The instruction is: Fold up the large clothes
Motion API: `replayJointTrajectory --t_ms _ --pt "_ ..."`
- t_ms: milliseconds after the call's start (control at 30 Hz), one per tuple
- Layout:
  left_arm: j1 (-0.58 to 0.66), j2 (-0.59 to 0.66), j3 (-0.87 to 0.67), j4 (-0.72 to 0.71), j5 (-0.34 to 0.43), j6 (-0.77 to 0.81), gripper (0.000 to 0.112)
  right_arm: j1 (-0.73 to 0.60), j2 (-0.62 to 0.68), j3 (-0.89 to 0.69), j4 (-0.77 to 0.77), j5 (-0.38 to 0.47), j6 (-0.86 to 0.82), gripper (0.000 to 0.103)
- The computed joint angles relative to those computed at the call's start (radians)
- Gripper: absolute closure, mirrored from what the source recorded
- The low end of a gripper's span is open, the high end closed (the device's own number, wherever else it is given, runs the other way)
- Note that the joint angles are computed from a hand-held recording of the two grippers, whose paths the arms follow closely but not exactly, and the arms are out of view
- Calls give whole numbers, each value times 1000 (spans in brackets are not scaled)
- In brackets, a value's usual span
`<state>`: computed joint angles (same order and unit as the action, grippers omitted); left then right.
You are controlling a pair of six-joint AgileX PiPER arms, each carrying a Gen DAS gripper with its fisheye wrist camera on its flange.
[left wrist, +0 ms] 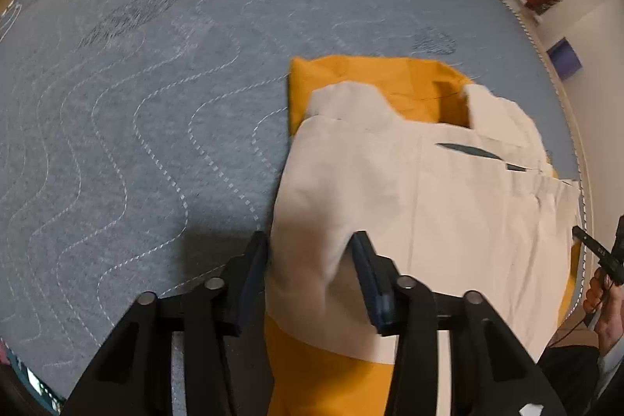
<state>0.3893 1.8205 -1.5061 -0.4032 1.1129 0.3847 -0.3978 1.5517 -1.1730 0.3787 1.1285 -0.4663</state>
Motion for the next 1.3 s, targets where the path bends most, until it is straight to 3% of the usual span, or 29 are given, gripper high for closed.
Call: replayJointTrajectory --t_ms 100,200,333,400,467,567,667,700,733,800,867,933,967,1000,1033,1100,1133,1167,1200,1300 --pt "2 -14 4 -12 0 43 108 -14 -19 -9 23 0 -9 97" --pt "15 -60 16 -4 -59 55 111 -24 -62 -19 53 -22 -22 99" --pt "34 -206 100 -10 -290 38 112 -74 -130 -37 154 -94 -9 99" --pt "17 -204 98 81 -339 -44 112 -76 -152 -34 169 -142 5 99" --pt "29 -154 52 50 -284 -45 112 -39 -146 -39 125 -191 57 99" --pt "21 -51 -46 -15 -126 -2 112 7 -67 -64 74 -188 130 99" --pt "20 4 -99 15 -96 -41 110 80 41 -109 -77 -158 276 99" --pt "38 35 -130 -18 -61 -38 97 81 69 -124 -86 -138 295 98" --pt "57 69 -163 -46 -25 -49 71 84 88 -131 -96 -127 312 96" --pt "79 109 -183 -81 -4 -74 51 82 113 -143 -88 -109 312 94" --pt "97 145 -207 -114 21 -74 51 76 124 -139 -64 -91 289 90" --pt "95 174 -228 -132 36 -66 52 72 152 -145 -50 -62 277 78" --pt "89 188 -234 -136 47 -57 52 73 164 -141 -47 -53 278 64" --pt "78 192 -236 -135 49 -58 57 74 175 -138 -48 -46 275 56" --pt "67 192 -228 -134 43 -43 79 79 180 -133 -51 -43 271 56" --pt "35 169 -204 -123 18 -9 108 97 170 -112 -74 -67 266 57" --pt "20 133 -170 -111 -28 22 110 103 159 -106 -85 -84 269 60" --pt "-4 119 -172 -92 -56 13 111 115 145 -102 -95 -106 278 89" --pt "-5 94 -154 -92 -87 25 111 110 132 -104 -78 -116 272 98" --pt "13 39 -126 -125 -174 13 111 101 63 -102 -23 -206 271 99"
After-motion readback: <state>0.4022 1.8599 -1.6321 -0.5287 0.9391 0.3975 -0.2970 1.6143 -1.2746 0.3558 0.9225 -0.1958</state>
